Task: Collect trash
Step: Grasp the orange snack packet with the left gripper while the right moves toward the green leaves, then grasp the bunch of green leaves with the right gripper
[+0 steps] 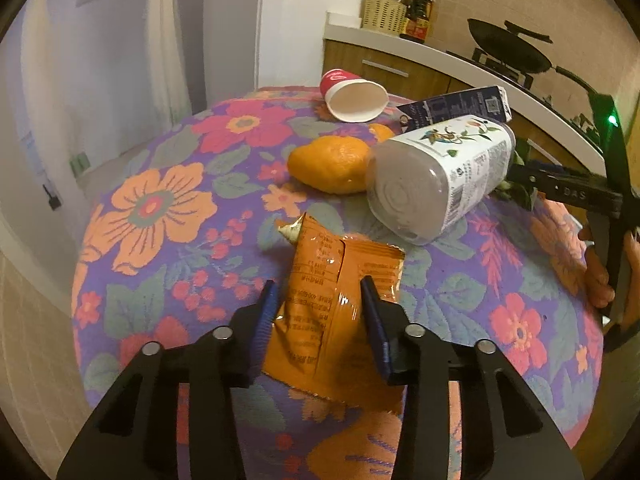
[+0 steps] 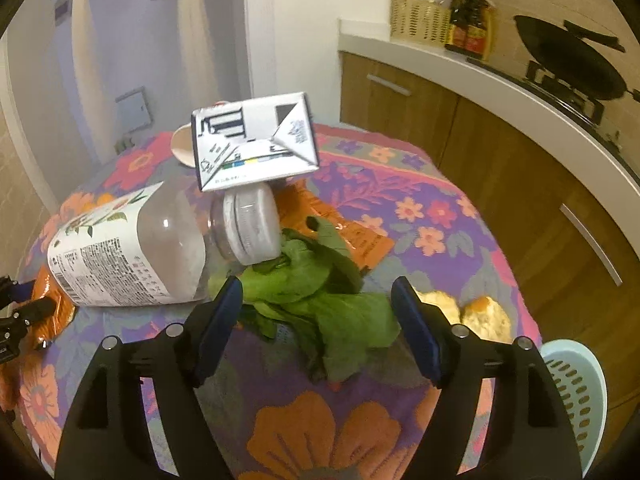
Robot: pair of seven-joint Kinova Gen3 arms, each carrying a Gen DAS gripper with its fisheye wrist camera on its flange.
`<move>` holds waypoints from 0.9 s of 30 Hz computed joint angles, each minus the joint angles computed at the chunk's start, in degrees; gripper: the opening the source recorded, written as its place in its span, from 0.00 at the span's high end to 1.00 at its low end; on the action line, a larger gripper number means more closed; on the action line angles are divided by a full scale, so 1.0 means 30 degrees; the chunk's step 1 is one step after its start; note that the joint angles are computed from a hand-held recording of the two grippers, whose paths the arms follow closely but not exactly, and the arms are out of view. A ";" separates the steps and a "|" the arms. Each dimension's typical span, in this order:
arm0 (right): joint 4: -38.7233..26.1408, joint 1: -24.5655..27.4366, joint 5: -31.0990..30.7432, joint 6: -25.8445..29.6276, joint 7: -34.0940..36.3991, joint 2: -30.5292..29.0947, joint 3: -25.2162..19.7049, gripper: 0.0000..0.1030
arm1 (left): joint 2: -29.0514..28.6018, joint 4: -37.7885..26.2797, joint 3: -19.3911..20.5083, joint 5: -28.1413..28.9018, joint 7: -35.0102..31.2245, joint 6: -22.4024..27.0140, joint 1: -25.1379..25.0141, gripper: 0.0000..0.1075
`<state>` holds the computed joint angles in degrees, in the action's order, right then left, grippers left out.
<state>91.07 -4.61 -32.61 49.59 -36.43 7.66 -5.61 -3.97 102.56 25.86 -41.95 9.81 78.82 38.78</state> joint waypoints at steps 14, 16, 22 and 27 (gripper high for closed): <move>0.0596 0.0001 0.0258 -0.0104 -0.0030 -0.0440 -0.0037 0.75 | -0.0650 0.0524 0.0989 -0.0961 0.2023 -0.0389 -0.0054 0.71; 0.0848 0.0500 -0.0913 0.0492 0.0953 -0.0684 0.0247 0.85 | -0.0760 0.0559 0.1274 -0.1476 0.2366 -0.0482 0.0086 0.71; 0.2717 0.1188 -0.2966 0.0894 0.3100 -0.2510 0.1210 0.89 | -0.0481 0.0066 0.1973 -0.3009 0.2756 0.0027 0.0768 0.71; 0.4145 0.1310 -0.4668 0.0821 0.4789 -0.3900 0.2686 0.89 | -0.0017 -0.0468 0.1785 -0.3605 0.2489 -0.0032 0.1412 0.71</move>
